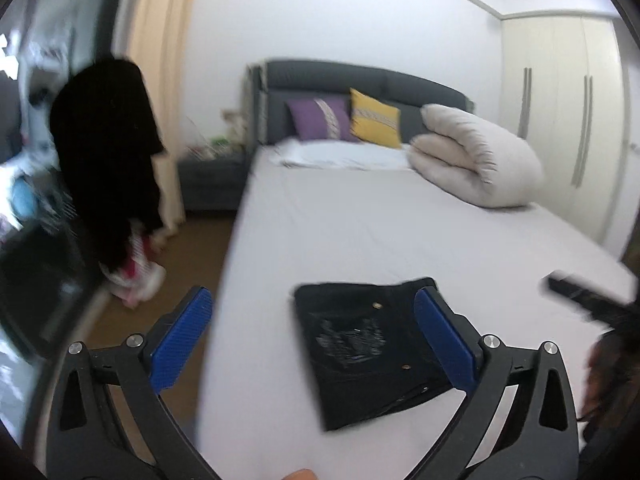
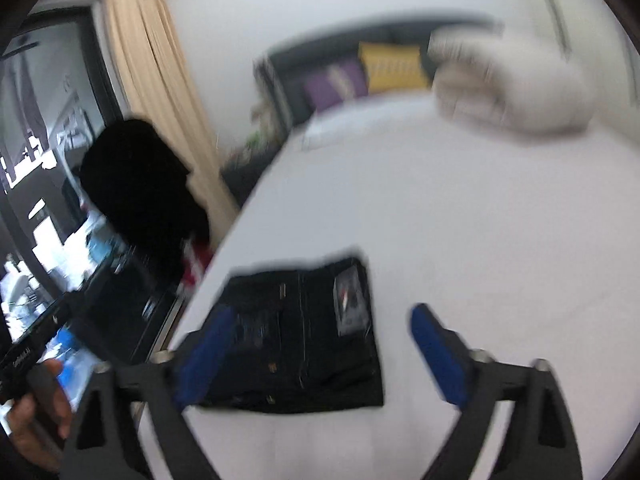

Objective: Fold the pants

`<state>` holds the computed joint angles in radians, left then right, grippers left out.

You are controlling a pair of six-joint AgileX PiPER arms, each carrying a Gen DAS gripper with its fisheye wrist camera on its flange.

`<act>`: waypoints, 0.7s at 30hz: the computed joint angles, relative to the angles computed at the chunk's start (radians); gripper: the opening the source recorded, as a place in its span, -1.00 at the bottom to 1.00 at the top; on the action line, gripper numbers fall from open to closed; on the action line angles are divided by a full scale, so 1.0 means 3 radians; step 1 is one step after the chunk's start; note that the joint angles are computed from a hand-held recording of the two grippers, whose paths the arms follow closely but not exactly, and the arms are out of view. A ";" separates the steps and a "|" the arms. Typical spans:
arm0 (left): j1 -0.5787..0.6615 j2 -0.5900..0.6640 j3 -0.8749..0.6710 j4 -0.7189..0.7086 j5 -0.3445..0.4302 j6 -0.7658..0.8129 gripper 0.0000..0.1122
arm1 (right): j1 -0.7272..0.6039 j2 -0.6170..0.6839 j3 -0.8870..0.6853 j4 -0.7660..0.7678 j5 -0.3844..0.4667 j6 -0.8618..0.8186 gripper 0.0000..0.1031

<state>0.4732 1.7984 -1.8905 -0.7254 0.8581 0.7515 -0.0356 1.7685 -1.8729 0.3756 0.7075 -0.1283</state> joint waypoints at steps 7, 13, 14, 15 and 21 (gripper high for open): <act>0.0205 -0.0697 0.0365 0.0762 0.0215 -0.0476 0.83 | 0.0343 -0.0965 0.0674 -0.1023 -0.0696 0.0417 1.00; 0.0283 -0.1090 0.0848 0.0916 0.0380 -0.0550 0.83 | 0.0451 -0.1371 0.0901 -0.1184 -0.0469 0.0649 1.00; 0.0275 -0.1156 0.0956 0.0923 0.0382 -0.0536 0.83 | 0.0495 -0.1416 0.0961 -0.1279 -0.0383 0.0748 1.00; 0.0272 -0.1245 0.1089 0.0940 0.0389 -0.0529 0.83 | 0.0546 -0.1448 0.0969 -0.1365 -0.0221 0.0860 1.00; 0.0121 -0.1437 0.1634 0.0995 0.0255 -0.0489 0.83 | 0.0696 -0.1402 0.1066 -0.1688 0.0198 0.1332 1.00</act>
<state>0.5096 1.3672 -1.4004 -0.4268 0.9345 0.6048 0.1733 1.3478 -1.5530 -0.1308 0.7669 0.2712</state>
